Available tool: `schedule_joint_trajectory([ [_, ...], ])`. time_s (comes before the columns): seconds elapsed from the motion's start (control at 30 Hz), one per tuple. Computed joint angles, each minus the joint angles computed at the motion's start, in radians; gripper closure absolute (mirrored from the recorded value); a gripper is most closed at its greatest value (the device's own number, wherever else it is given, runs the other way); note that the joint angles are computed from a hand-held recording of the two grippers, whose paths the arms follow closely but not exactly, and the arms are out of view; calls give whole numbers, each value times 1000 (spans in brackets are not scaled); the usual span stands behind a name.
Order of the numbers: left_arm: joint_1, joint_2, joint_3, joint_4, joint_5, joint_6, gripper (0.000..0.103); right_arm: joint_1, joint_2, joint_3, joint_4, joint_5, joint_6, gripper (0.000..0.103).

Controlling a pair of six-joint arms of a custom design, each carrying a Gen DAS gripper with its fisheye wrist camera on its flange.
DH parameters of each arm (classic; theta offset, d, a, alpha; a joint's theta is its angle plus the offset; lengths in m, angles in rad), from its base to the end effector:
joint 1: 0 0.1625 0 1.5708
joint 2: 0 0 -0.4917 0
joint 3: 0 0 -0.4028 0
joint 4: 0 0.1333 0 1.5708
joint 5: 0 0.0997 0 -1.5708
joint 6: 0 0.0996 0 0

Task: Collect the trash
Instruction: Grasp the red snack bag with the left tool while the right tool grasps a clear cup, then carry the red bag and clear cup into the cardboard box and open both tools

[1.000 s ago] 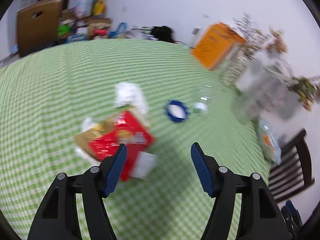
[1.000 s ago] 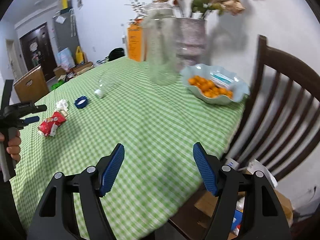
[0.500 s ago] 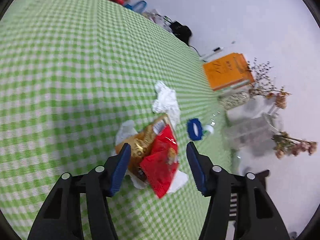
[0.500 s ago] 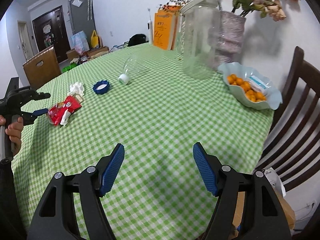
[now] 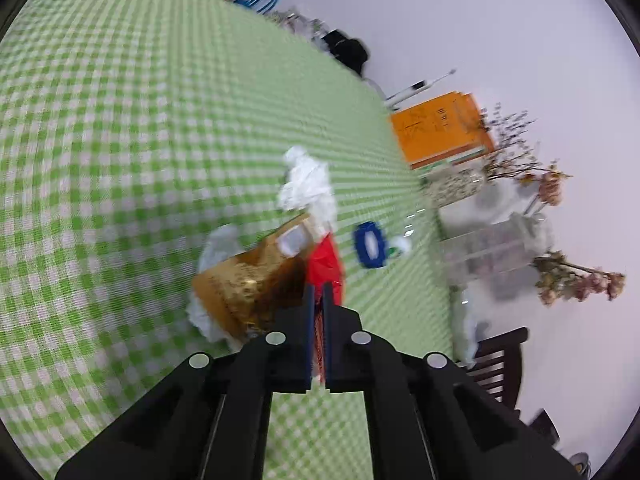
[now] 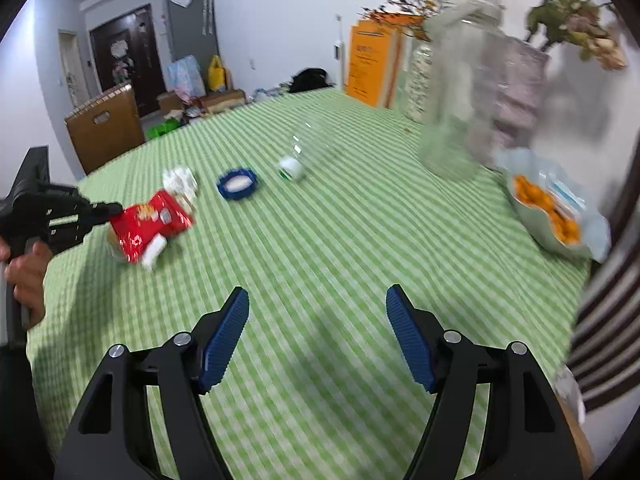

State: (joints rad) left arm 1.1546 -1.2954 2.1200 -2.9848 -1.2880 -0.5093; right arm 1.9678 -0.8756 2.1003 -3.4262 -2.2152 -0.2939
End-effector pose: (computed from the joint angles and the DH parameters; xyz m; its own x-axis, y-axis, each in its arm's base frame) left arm -0.0723 -0.5619 0.3158 -0.9854 -0.1556 0.0685 -0.1654 0.7839 -0.5984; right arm 0.2917 -0.5056 0.1557 -0.7463 -0.1989 0.6352 -0.5521 0.7180 -0.4239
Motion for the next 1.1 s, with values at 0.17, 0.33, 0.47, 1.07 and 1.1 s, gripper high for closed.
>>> schedule_joint_trajectory([
  [0.17,-26,-15,13,-49,21,35,103,-28,86,-162,82,9,6,34],
  [0.33,-35,-49,32,-96,21,59,103,-53,180,-342,163,24,29,34],
  [0.47,-46,-69,41,-121,52,57,103,-67,250,-461,237,29,57,34],
  [1.07,-116,-54,34,-73,140,91,103,-91,168,-375,213,125,95,69],
  [1.1,-126,-46,32,-69,137,97,103,-89,141,-332,186,131,88,70],
])
